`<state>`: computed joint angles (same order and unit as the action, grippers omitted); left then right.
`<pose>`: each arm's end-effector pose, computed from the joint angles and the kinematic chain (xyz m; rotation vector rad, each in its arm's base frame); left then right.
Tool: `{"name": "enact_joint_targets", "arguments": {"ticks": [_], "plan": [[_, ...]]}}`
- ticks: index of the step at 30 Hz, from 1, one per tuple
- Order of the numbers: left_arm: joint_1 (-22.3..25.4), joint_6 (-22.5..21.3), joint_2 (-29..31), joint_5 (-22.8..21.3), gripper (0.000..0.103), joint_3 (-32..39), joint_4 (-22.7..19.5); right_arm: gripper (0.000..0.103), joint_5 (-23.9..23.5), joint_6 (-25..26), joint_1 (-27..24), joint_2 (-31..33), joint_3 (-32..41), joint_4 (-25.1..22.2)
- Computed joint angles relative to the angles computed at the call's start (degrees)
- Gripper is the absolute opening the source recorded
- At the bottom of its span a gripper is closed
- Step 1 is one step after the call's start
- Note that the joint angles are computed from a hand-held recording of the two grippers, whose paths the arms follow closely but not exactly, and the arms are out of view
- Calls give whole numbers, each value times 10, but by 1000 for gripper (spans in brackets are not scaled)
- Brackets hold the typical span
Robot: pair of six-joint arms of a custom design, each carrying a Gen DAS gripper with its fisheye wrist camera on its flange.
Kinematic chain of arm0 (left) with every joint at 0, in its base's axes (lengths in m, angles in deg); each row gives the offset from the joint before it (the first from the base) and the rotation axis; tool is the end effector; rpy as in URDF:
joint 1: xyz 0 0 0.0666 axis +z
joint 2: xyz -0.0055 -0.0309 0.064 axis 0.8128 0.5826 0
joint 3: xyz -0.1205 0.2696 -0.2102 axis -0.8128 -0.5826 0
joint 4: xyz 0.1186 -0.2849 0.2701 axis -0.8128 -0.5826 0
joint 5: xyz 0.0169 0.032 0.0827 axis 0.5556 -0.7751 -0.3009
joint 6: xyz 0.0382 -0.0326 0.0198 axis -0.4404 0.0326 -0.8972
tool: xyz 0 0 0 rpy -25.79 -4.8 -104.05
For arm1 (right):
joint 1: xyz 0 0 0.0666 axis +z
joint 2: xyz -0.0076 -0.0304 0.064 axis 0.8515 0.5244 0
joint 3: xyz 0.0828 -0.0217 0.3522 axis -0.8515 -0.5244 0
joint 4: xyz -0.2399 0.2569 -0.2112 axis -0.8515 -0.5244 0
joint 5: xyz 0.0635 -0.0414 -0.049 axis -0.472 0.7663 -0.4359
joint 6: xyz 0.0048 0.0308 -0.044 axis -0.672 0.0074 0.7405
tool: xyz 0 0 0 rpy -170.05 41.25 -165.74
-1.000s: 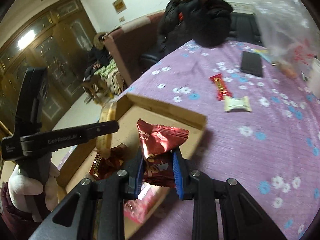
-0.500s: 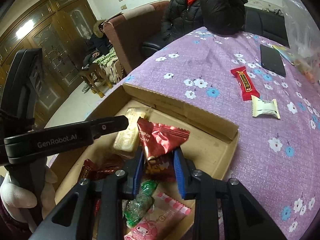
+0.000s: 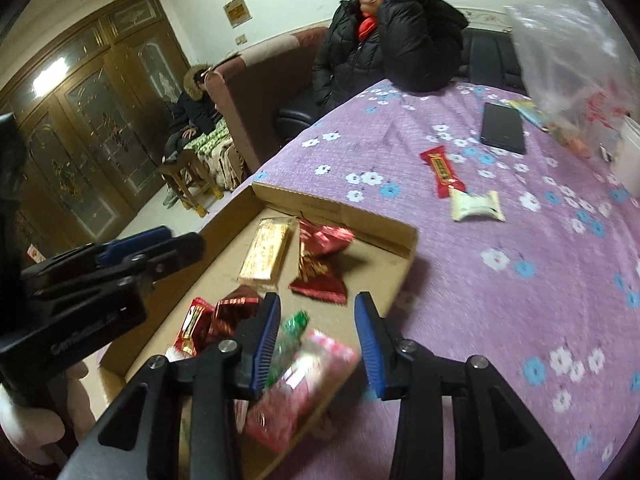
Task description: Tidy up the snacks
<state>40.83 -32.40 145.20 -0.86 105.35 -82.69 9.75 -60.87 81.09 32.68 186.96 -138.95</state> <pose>0.5980 -0.1316 0.4006 -0.3206 2.3542 0.1532 0.6733 0.2976 0.3543 -0.6727 2.3446 0.7067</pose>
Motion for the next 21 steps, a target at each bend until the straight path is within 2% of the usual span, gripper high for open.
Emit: {"name": "enact_joint_targets", "arguments": {"ticks": [6, 10, 15, 21], "plan": [[-55, 23, -67, -71, 38, -69, 29, 45, -3, -20, -20, -105, -159, 85], [-89, 37, -97, -103, 38, -99, 36, 48, 2, -29, -31, -172, -257, 139], [-125, 49, -117, -137, 38, -117, 30, 48, -10, -46, -47, -227, -332, 171], [-149, 55, -125, -156, 38, -120, 23, 50, -20, -63, -64, -278, -392, 202]]}}
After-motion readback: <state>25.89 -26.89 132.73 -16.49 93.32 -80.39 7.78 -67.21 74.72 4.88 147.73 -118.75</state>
